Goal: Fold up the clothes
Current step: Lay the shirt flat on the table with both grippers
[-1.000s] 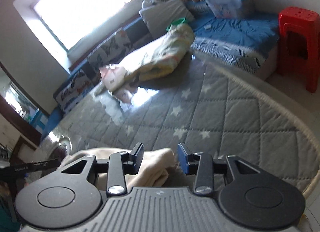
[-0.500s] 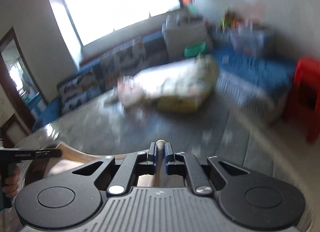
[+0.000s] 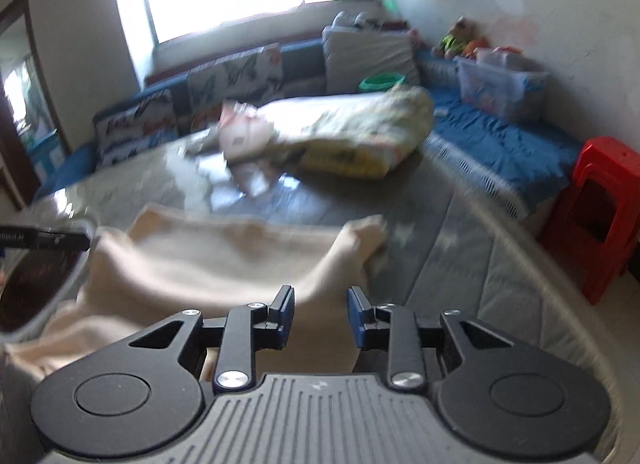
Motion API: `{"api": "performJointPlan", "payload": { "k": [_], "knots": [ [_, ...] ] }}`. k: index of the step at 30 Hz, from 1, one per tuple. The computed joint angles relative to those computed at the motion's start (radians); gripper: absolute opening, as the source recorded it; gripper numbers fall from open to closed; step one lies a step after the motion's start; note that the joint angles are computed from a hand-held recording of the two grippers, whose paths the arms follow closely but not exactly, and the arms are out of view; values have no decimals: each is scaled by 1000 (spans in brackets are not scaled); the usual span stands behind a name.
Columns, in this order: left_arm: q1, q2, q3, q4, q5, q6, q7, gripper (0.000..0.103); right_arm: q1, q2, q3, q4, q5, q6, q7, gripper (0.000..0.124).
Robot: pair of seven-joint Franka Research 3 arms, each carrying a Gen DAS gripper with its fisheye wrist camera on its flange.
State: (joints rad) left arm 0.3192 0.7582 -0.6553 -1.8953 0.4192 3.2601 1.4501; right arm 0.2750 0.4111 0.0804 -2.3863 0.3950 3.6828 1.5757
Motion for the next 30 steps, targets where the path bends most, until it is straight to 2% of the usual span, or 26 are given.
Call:
{"api": "performJointPlan", "payload": {
  "k": [1, 3, 4, 8, 12, 13, 15, 16, 17, 18, 19, 20, 21, 22, 24, 28, 30],
  "knots": [
    [-10, 2, 6, 3, 0, -5, 0, 63, 3, 2, 1, -5, -1, -9, -4, 30],
    [-70, -3, 57, 24, -15, -8, -14, 63, 58, 10, -27, -1, 56, -22, -57, 31],
    [-84, 4, 64, 41, -20, -15, -16, 63, 77, 16, -38, 5, 78, -14, -80, 31],
    [-118, 41, 71, 119, -49, -45, -10, 69, 80, 23, -37, 29, 105, 26, -105, 37],
    [-139, 87, 59, 218, -98, -148, 31, 69, 112, 52, -72, 108, 191, 25, -177, 37],
    [-151, 96, 65, 242, -110, -172, 43, 69, 112, 58, -75, 127, 204, 15, -192, 37],
    [-206, 103, 115, 292, -128, -212, 50, 68, 109, 63, -80, 163, 215, -37, -224, 40],
    [-225, 108, 131, 308, -131, -211, 63, 68, 137, 72, -108, 191, 254, -77, -265, 40],
    [-243, 113, 146, 325, -135, -216, 76, 68, 200, 94, -170, 238, 332, -136, -333, 40],
    [-259, 120, 159, 342, -139, -220, 91, 65, 275, 119, -248, 284, 408, -198, -393, 40],
    [-276, 124, 175, 354, -142, -217, 104, 59, 316, 138, -298, 312, 443, -248, -413, 40],
    [-301, 124, 204, 363, -143, -207, 110, 48, 376, 161, -372, 333, 453, -298, -392, 40],
    [-327, 125, 233, 372, -144, -197, 116, 36, 414, 184, -417, 359, 496, -338, -410, 40],
    [-352, 126, 263, 381, -144, -187, 121, 23, 417, 198, -427, 367, 468, -339, -379, 40],
    [-402, 131, 322, 401, -141, -167, 120, 14, 424, 218, -441, 382, 446, -337, -352, 40],
    [-518, 164, 473, 485, -167, -155, 1, 12, 392, 263, -421, 424, 388, -296, -295, 42],
    [-512, 171, 470, 493, -165, -155, -21, 19, 428, 291, -465, 440, 392, -293, -262, 45]
  ]
}}
